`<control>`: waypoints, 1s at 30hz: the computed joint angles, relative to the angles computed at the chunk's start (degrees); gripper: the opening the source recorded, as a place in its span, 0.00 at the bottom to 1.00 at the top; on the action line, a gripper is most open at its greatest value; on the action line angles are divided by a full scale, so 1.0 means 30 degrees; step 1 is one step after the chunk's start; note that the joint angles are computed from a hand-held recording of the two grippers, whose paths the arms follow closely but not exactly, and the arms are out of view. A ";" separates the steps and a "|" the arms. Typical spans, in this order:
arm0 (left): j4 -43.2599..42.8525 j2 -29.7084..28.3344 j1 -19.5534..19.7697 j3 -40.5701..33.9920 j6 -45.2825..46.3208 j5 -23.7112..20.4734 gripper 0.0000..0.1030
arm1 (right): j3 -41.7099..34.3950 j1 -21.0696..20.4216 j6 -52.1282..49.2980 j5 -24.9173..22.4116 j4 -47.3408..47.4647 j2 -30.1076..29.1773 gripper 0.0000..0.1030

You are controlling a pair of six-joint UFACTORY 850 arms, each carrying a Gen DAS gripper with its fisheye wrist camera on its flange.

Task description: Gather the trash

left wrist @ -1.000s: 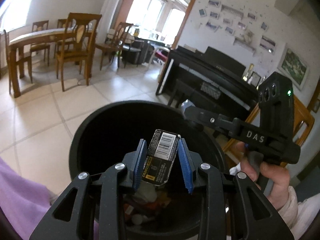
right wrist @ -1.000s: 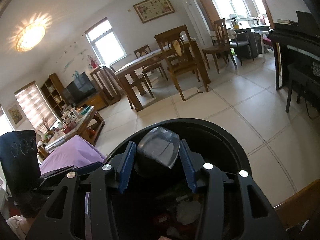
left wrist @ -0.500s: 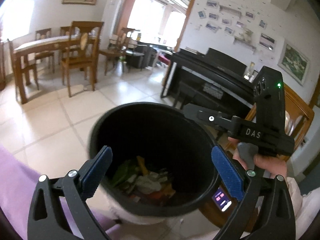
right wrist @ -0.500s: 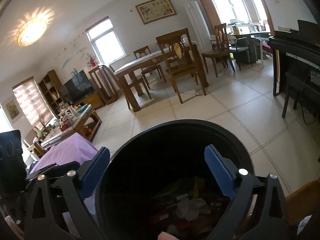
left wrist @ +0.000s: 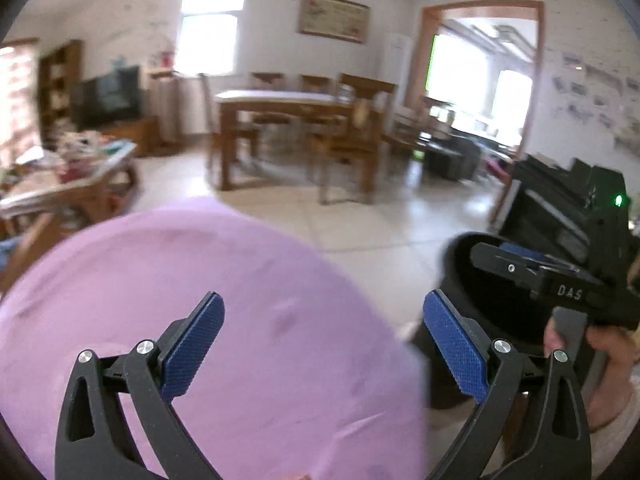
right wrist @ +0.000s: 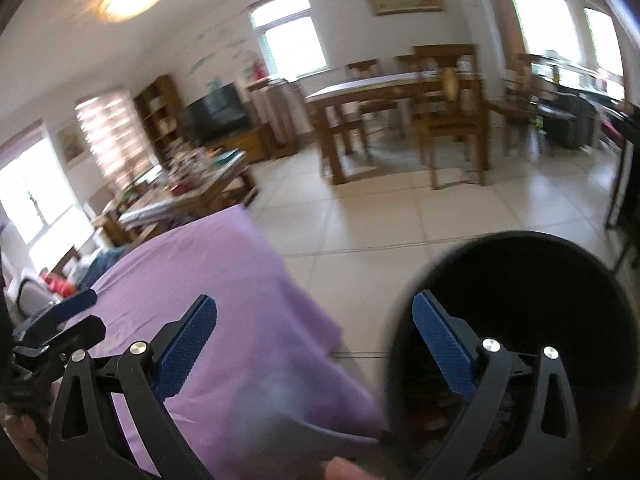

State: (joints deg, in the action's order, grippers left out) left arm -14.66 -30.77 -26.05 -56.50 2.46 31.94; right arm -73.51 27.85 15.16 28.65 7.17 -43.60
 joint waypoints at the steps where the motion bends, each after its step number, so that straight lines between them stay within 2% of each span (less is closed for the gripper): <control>1: -0.1136 0.0350 0.0125 0.0509 0.1053 0.0364 0.95 | -0.0709 0.0360 0.0174 -0.0330 -0.0415 -0.0371 0.95; 4: -0.5054 0.1350 0.0464 0.1907 0.4039 0.1903 0.95 | -0.2593 0.1233 0.0100 -0.1190 -0.0872 -0.1384 0.95; 6: -0.6417 0.1913 0.0880 0.2818 0.4548 0.2816 0.95 | -0.3806 0.1709 0.0268 -0.1780 -0.1257 -0.2022 0.95; 11: -0.7079 0.2849 0.2111 0.4296 0.3540 0.3777 0.95 | -0.6956 0.2907 0.0752 -0.2960 -0.2683 -0.3742 0.95; 15: -0.6936 0.3197 0.3132 0.4971 0.2589 0.4164 0.95 | -0.8607 0.3647 0.0623 -0.3106 -0.2876 -0.4728 0.95; 19: -0.6303 0.3547 0.3962 0.5661 0.1261 0.4445 0.95 | -0.9516 0.3956 -0.0226 -0.2612 -0.2286 -0.5386 0.95; 23: -0.7438 0.3812 0.3863 0.6122 0.1241 0.4827 0.95 | -0.8879 0.4144 -0.1036 -0.0026 -0.1735 -0.5418 0.95; 28: -0.7826 0.3587 0.3986 0.6050 0.1151 0.5072 0.95 | -0.9383 0.4506 -0.3120 0.0861 -0.0476 -0.5861 0.95; 30: -0.7990 0.3433 0.3989 0.5904 0.1284 0.4934 0.95 | -0.9300 0.4467 -0.2876 0.1136 -0.0852 -0.5799 0.95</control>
State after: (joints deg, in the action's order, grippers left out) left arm -38.63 -20.47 -14.09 -38.79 6.31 46.74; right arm -101.41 41.25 6.53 32.05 4.61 -61.00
